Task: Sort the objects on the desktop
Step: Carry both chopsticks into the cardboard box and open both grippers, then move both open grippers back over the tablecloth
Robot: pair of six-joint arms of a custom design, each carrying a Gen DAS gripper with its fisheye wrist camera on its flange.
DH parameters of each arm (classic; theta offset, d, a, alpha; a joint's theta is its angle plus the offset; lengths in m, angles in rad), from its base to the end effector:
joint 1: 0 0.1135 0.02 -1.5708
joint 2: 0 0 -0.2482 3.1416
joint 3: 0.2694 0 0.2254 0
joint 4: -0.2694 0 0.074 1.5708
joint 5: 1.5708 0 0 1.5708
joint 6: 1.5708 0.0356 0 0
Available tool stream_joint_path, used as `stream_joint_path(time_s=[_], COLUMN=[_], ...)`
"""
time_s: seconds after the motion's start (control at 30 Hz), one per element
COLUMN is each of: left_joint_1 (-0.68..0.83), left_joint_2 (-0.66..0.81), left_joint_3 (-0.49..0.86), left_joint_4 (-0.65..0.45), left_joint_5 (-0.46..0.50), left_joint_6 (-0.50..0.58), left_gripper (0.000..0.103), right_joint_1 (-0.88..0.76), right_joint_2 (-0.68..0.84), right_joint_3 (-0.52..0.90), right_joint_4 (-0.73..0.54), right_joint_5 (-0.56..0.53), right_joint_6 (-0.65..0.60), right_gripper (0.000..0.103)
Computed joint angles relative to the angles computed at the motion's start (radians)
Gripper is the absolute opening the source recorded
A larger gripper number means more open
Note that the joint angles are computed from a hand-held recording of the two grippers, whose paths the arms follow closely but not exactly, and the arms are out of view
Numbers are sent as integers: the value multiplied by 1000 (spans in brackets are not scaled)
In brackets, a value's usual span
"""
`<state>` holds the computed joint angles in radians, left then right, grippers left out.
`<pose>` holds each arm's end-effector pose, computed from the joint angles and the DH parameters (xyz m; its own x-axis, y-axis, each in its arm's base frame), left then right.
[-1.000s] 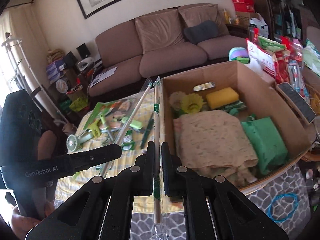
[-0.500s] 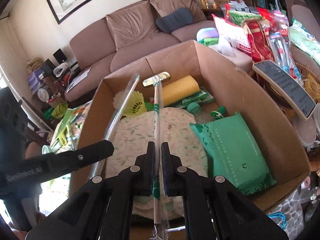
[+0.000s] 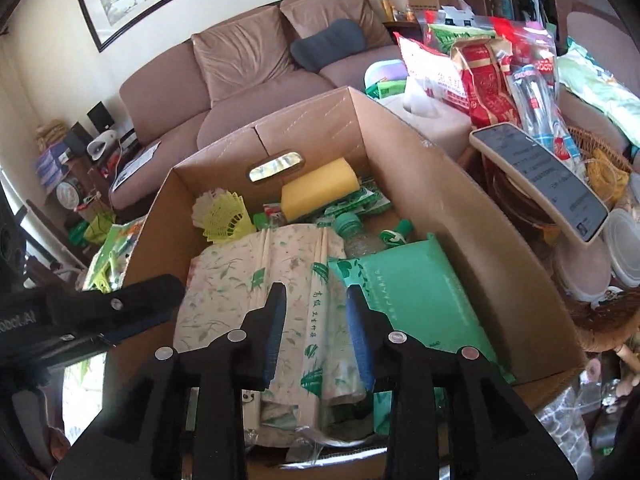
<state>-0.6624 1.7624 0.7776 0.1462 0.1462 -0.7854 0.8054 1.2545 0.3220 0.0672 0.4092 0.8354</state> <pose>0.2416 -0.1950 0.1281 -0.8992 -0.1858 -0.3961 0.0699 0.8327 -0.5493 0.1416 0.1269 0.1294 -0.7119 0.2410 -0.6596 0.0672 0.9583 0.2776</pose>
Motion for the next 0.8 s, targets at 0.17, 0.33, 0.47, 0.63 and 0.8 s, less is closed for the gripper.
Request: stream_joint_path(time_s=[0.17, 0.33, 0.47, 0.63, 0.8], left_joint_1=[33, 36, 60, 98, 213], left_joint_2=[-96, -239, -362, -506, -645], left_joint_3=[-46, -144, -222, -316, -434], left_joint_4=[-70, -109, -153, -230, -293], left_joint_5=[0, -30, 0, 16, 61], left_joint_6=[43, 108, 173, 244, 344], left_gripper=[70, 101, 103, 103, 103], right_joint_1=[77, 167, 257, 372, 481], right_joint_2=[-31, -11, 16, 59, 128], right_joint_3=[47, 99, 156, 219, 319], right_joint_4=[-105, -182, -279, -370, -445], right_joint_5=[53, 109, 153, 215, 270], right_joint_6=[44, 114, 188, 295, 374], right_gripper=[44, 72, 103, 103, 103])
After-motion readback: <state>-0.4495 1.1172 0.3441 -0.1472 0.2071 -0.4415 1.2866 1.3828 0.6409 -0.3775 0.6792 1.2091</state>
